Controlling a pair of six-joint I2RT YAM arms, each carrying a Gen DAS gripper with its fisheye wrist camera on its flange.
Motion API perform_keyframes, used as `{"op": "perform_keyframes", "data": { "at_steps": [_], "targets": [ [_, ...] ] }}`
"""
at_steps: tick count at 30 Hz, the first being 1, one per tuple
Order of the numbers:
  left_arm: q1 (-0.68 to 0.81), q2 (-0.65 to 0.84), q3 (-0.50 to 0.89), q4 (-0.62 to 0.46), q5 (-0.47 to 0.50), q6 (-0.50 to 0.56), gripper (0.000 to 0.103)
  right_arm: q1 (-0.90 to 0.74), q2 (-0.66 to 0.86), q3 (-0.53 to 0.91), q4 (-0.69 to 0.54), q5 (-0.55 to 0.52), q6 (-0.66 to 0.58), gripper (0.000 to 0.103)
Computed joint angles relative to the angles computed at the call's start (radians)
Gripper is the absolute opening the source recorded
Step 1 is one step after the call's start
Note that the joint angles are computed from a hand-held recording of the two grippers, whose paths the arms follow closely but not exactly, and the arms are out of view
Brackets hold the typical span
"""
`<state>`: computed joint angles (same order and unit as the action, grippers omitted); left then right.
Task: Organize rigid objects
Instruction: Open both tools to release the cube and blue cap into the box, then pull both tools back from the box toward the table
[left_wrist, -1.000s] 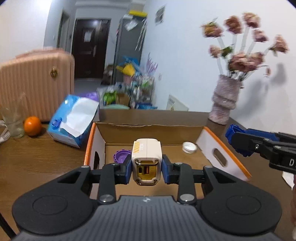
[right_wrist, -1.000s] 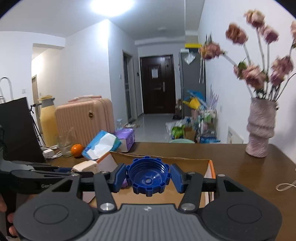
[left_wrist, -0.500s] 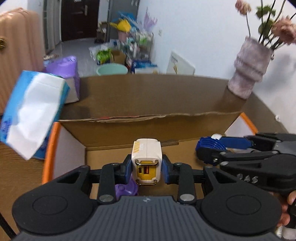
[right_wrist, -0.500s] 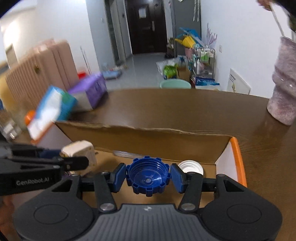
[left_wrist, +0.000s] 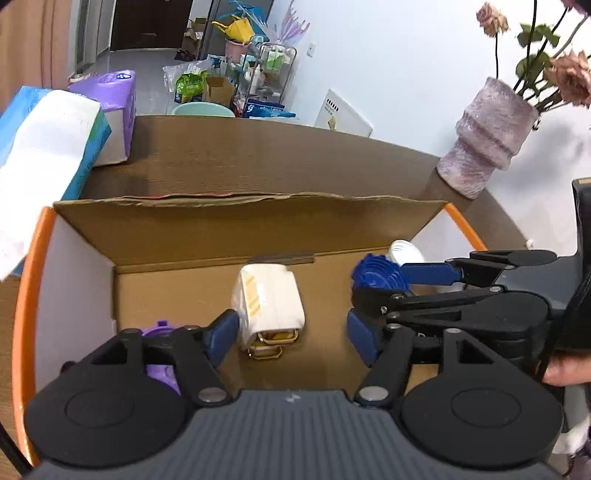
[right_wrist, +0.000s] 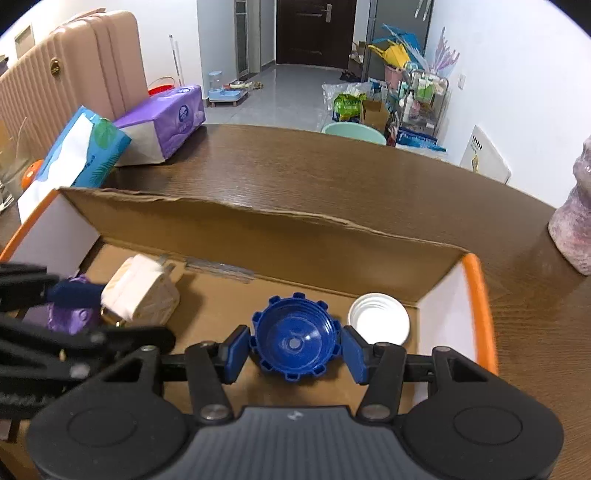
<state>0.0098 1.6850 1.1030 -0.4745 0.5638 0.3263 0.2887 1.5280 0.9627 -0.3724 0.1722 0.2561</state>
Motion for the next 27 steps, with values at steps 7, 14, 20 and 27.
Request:
{"op": "perform_keyframes", "data": {
  "at_steps": [7,14,20,27],
  "targets": [
    [0.003,-0.239,-0.137,0.113,-0.033,0.028,0.082,0.040,-0.120,0.023,-0.118,0.057,0.001,0.056],
    [0.068,-0.483,-0.091,-0.102,-0.039,0.031,0.084,0.130,-0.333,0.081,-0.333,0.155,0.064,0.060],
    [0.240,-0.734,-0.075,-0.283,0.067,0.101,0.096,0.369,-0.509,0.160,-0.546,0.366,0.200,0.064],
    [0.669,-0.929,-0.028,-0.593,0.430,0.343,0.103,0.976,-0.508,0.357,-1.055,0.860,0.736,0.076]
  ]
}}
